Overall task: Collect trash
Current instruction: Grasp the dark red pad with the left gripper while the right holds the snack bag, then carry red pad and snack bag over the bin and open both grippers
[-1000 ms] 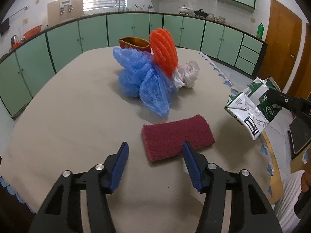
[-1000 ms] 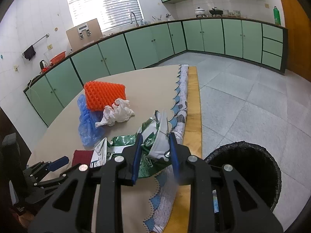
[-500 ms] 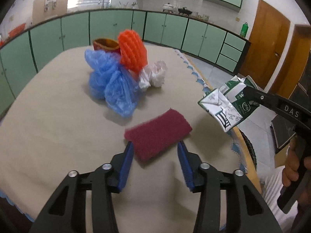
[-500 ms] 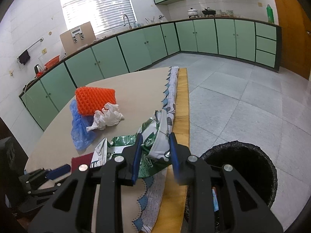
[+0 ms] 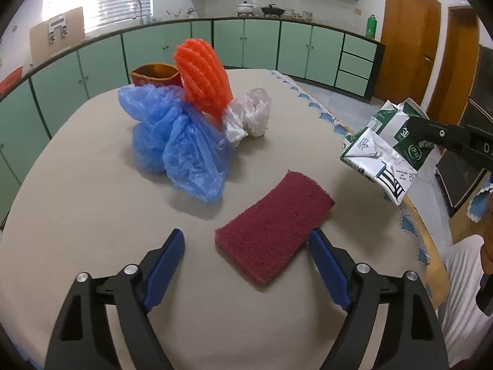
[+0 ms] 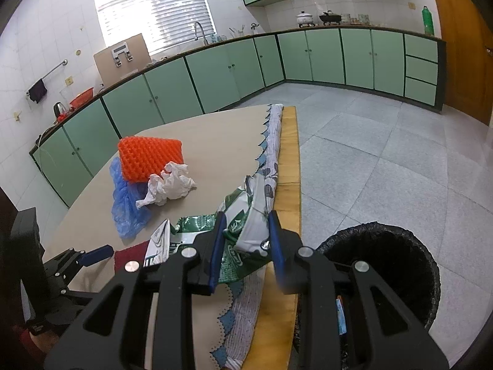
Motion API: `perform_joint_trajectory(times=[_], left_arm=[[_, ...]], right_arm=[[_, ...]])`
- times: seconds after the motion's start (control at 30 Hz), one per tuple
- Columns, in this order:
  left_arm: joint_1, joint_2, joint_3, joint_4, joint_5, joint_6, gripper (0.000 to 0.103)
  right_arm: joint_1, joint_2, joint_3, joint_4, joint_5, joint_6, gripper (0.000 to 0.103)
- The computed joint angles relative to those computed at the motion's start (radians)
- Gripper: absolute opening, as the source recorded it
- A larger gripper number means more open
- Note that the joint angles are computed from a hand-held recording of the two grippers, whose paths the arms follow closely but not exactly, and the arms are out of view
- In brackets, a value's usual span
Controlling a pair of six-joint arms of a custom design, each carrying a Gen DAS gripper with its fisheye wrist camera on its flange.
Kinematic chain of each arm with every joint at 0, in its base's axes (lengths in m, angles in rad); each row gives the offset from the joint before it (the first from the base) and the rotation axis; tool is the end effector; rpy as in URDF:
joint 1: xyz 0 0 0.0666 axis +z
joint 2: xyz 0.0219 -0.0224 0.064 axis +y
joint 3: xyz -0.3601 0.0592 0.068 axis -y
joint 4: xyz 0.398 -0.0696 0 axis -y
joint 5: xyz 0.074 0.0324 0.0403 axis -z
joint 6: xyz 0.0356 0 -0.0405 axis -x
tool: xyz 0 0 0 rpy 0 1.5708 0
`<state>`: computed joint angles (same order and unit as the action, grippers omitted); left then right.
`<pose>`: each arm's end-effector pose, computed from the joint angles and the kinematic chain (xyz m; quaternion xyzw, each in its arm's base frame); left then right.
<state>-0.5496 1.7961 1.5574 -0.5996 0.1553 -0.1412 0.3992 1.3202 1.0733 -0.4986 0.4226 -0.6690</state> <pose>0.5326 -0.3332 0.2910 0.3413 0.8665 -0.1433 0.3349 0.4320 0.1659 0.3267 0.2038 0.8762 0.0342 0.4353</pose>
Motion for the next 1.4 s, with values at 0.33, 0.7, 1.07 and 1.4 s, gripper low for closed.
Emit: perform_joint_trajectory(times=[0.33, 0.7, 1.07, 1.4], left_arm=[[-0.017, 0.006, 0.008, 0.008, -0.001, -0.032, 0.061], [-0.017, -0.042, -0.015, 0.047, -0.012, 0.061, 0.059], [-0.019, -0.070, 0.016, 0.047, 0.002, 0.099, 0.059], [-0.047, -0.065, 0.064, 0.043, 0.029, 0.097, 0.059]], right_arm=[[-0.003, 0.007, 0.004, -0.004, -0.007, 0.000, 0.026], [-0.007, 0.002, -0.001, -0.012, -0.005, -0.008, 0.026], [-0.002, -0.025, -0.012, -0.011, 0.016, -0.001, 0.026], [-0.006, -0.092, -0.047, -0.033, 0.061, -0.011, 0.026]])
